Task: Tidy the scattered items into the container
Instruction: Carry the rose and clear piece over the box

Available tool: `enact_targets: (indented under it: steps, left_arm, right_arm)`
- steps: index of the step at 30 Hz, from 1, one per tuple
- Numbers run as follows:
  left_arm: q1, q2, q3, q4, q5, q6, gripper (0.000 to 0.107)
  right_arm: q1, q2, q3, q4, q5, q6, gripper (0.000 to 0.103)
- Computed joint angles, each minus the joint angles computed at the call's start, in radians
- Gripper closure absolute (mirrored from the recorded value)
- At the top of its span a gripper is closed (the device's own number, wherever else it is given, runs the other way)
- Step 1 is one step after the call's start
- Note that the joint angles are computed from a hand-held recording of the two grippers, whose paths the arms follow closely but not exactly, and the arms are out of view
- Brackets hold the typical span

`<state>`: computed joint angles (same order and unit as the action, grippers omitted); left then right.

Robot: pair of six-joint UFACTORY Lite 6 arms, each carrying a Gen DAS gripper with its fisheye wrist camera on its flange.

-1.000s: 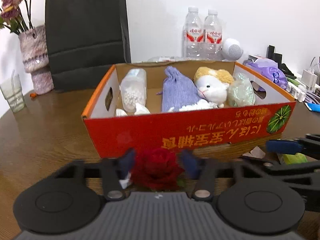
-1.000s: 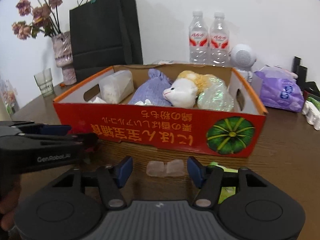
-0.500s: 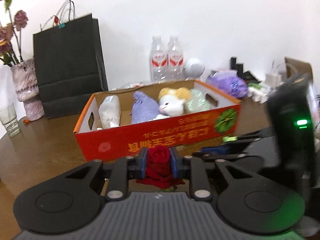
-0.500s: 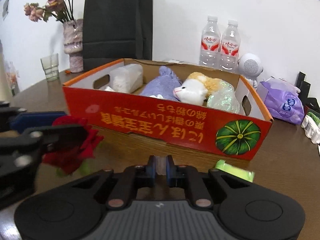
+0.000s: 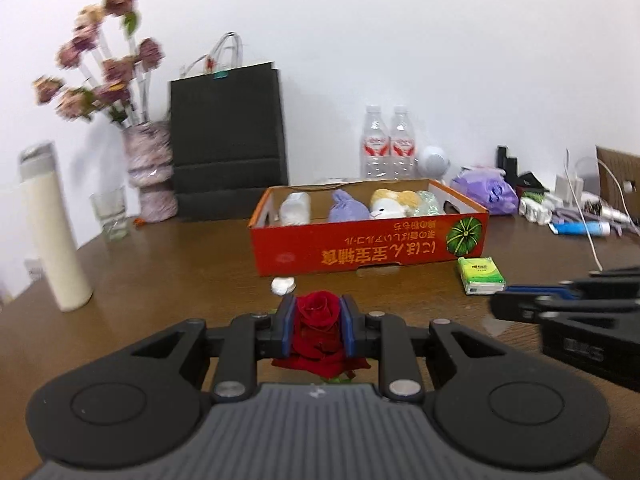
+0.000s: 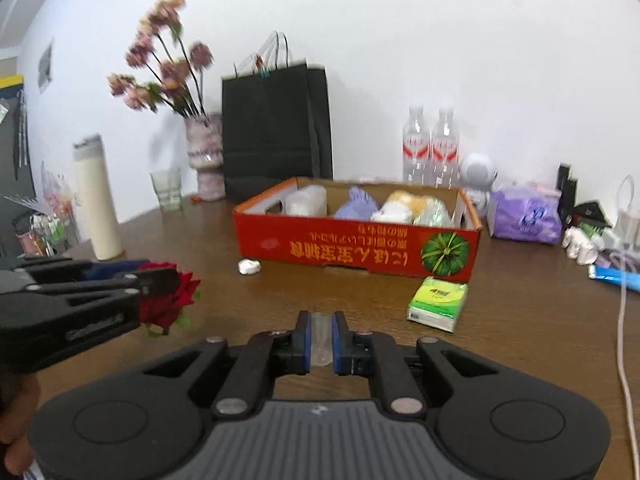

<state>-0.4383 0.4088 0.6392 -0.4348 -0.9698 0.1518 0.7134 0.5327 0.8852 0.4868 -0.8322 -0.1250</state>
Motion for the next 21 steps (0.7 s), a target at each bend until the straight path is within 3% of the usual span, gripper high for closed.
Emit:
enact_targets:
  steps: [10, 21]
  left_arm:
    - [-0.173, -0.065, -0.201, -0.102, -0.088, -0.084, 0.083]
    - [-0.245, -0.139, -0.285, -0.172, -0.135, -0.09, 0.083]
  right_arm:
    - [0.201, -0.118, -0.274, 0.181, -0.197, 0.072, 0.094]
    - [0.297, -0.166, -0.341, 0.265, -0.262, 0.066, 0.094]
